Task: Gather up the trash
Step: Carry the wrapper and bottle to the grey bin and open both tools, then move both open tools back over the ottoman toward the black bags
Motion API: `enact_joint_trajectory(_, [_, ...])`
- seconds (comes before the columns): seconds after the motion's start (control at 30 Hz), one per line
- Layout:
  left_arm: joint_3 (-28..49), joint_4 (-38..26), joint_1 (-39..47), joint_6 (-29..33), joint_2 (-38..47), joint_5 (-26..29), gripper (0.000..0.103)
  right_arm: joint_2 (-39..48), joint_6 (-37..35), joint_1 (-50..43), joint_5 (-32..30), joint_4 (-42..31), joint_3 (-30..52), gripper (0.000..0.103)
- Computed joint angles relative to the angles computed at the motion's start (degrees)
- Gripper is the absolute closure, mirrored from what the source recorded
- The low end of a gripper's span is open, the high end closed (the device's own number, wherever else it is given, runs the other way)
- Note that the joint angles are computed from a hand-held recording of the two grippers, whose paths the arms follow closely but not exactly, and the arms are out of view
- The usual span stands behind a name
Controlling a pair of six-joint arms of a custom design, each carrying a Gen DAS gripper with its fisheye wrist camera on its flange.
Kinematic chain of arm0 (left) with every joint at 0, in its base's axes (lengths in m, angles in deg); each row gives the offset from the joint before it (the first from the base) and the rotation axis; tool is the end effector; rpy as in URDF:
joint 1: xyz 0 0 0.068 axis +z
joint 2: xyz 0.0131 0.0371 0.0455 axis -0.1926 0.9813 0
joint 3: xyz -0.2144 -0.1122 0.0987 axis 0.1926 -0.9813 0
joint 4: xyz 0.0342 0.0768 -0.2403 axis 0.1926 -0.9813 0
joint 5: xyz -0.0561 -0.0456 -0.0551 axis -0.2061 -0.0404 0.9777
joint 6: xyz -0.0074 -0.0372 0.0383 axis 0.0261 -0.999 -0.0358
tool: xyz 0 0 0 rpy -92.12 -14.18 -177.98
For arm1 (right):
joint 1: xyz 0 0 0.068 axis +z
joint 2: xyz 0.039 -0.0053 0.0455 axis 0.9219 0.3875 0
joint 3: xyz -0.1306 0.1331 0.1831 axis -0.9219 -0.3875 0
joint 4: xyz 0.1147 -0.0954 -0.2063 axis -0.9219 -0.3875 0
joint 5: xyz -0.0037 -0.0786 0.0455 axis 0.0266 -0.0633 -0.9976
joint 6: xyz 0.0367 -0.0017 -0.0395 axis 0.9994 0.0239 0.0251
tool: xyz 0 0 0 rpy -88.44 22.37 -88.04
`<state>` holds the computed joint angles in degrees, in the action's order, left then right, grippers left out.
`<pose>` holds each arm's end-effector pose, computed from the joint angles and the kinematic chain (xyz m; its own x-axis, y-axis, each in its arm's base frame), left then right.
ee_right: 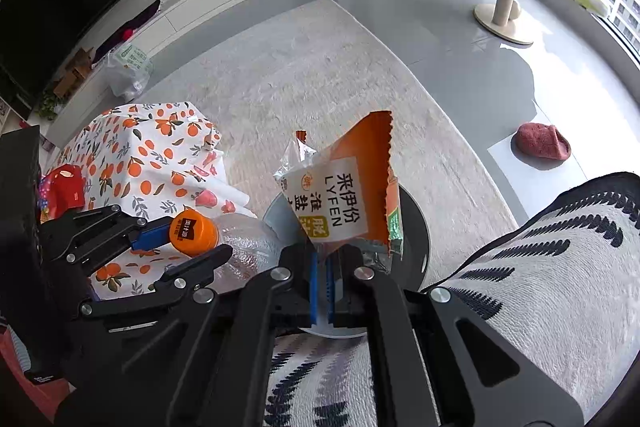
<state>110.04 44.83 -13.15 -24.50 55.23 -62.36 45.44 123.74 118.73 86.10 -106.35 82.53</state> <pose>0.2325 -0.0193 0.1612 -0.6241 0.6264 -0.4670 0.7026 0.7115 0.0155 0.1975 0.2313 0.1826 -0.8617 0.2397 -0.4472 0.1524 0.9629 0.2226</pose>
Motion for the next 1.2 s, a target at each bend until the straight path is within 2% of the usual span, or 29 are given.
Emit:
enact_joint_trajectory(0.3, [-1.26, 3.06, 1.32, 1.11, 2.47, 0.06, 0.071, 9.38, -3.26, -4.31, -6.82, 5.94, 0.43, 0.099])
enact_joint_trajectory(0.37, [-1.34, 3.26, 1.21, 0.75, 2.76, 0.10, 0.071, 10.69, -2.78, -4.45, -7.45, 5.85, 0.81, 0.087])
enact_joint_trajectory(0.4, [-1.34, 3.36, 1.25, 0.74, 2.98, 0.20, 0.071, 11.09, -2.43, -4.46, -7.60, 5.79, 0.84, 0.069])
enact_joint_trajectory(0.43, [-1.33, 3.44, 1.26, 0.69, 3.16, 0.27, 0.071, 11.06, -2.15, -4.40, -7.11, 6.09, 0.48, 0.058])
enact_joint_trajectory(0.9, [-1.36, 5.04, -1.65, -2.73, 4.80, 0.26, 0.071, 9.53, -2.32, -5.39, -5.86, 5.33, -0.71, 0.057])
enact_joint_trajectory(1.07, [-1.76, 6.71, -4.36, -4.80, 4.36, 0.06, 0.068, 7.98, -2.43, -5.91, -5.15, 4.76, -1.60, 0.057])
enact_joint_trajectory(1.1, [-1.55, 6.74, -4.82, -5.13, 4.57, 0.03, 0.064, 7.69, -2.43, -5.93, -5.00, 4.61, -1.73, 0.057])
enact_joint_trajectory(1.13, [-1.54, 6.77, -5.25, -5.45, 4.46, -0.05, 0.053, 7.47, -2.46, -5.94, -4.82, 4.38, -1.72, 0.057])
enact_joint_trajectory(1.2, [-2.25, 7.35, -5.62, -5.75, 3.12, -0.06, 0.038, 7.04, -2.55, -5.89, -4.61, 3.97, -1.70, 0.057])
